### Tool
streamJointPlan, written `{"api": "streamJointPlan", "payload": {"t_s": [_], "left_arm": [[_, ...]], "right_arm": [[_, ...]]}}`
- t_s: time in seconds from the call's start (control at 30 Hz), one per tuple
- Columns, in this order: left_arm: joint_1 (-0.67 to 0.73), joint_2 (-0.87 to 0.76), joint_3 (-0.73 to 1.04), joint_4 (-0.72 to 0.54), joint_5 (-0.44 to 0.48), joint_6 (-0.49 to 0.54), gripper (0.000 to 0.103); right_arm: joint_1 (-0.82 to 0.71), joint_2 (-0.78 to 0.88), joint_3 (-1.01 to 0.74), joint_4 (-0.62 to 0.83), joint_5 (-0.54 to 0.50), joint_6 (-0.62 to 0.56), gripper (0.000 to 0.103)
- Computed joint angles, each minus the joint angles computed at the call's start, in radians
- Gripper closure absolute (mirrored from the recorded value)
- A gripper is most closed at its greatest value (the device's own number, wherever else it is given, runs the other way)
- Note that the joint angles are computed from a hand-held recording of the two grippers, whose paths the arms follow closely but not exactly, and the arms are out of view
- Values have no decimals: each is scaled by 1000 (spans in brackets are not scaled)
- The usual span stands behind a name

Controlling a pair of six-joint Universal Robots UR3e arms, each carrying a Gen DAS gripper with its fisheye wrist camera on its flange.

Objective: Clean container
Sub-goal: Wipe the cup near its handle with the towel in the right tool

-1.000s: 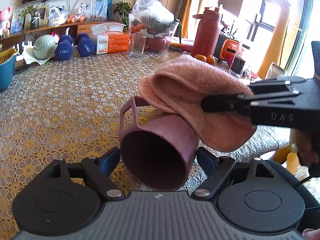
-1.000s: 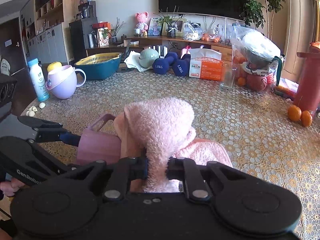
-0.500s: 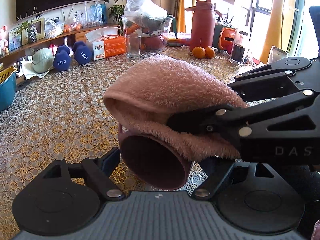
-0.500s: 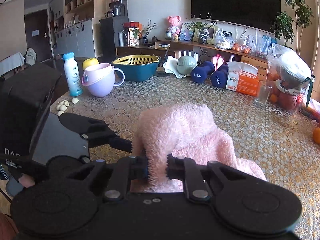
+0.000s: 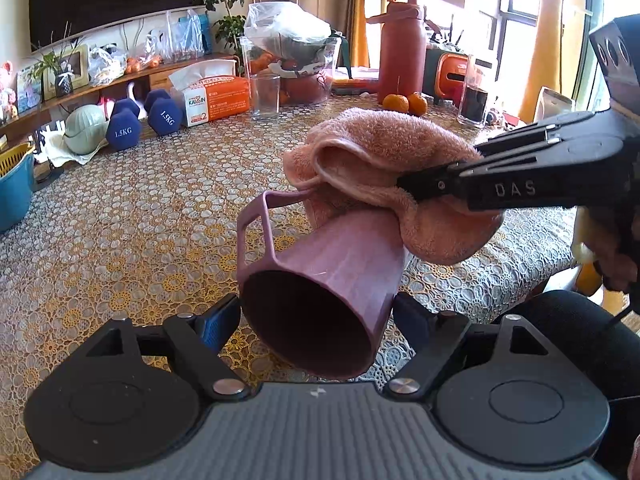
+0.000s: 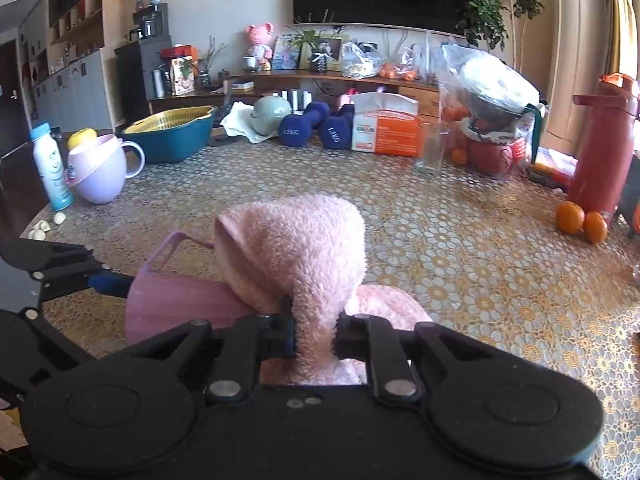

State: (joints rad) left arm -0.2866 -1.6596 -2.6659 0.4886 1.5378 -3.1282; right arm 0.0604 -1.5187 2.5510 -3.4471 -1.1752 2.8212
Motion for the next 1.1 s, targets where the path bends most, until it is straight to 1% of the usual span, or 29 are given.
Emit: {"api": "streamJointPlan", "payload": {"t_s": [0.07,0.13,0.23,0.3,0.37,0.43,0.5,0.57,0.9,1.1], "left_arm": [[-29,-19,10,14,35,10,20],[-50,-31,19,19,58,18,20],[-57,-37,20,26,69,25,20],[-69,-48,24,34,83,30,20],[-82,-59,29,42,100,37,20],[-90,-66,33,46,110,35,19],[-82,-63,28,46,101,30,19],[-71,-59,22,47,88,30,19],[-54,-58,10,61,66,29,19],[-46,-54,6,61,55,27,19]], "right_arm": [[-24,-38,9,25,14,23,89],[-69,-111,27,91,88,20,89],[-107,-228,44,222,220,-20,89],[-80,-244,29,271,253,-20,89],[-26,-211,11,252,240,-8,89],[34,-157,-13,218,204,12,88],[71,-116,-30,196,184,29,88],[107,-79,-27,133,142,35,88],[69,-50,-13,86,129,37,87],[39,-16,-18,54,96,45,87]]}}
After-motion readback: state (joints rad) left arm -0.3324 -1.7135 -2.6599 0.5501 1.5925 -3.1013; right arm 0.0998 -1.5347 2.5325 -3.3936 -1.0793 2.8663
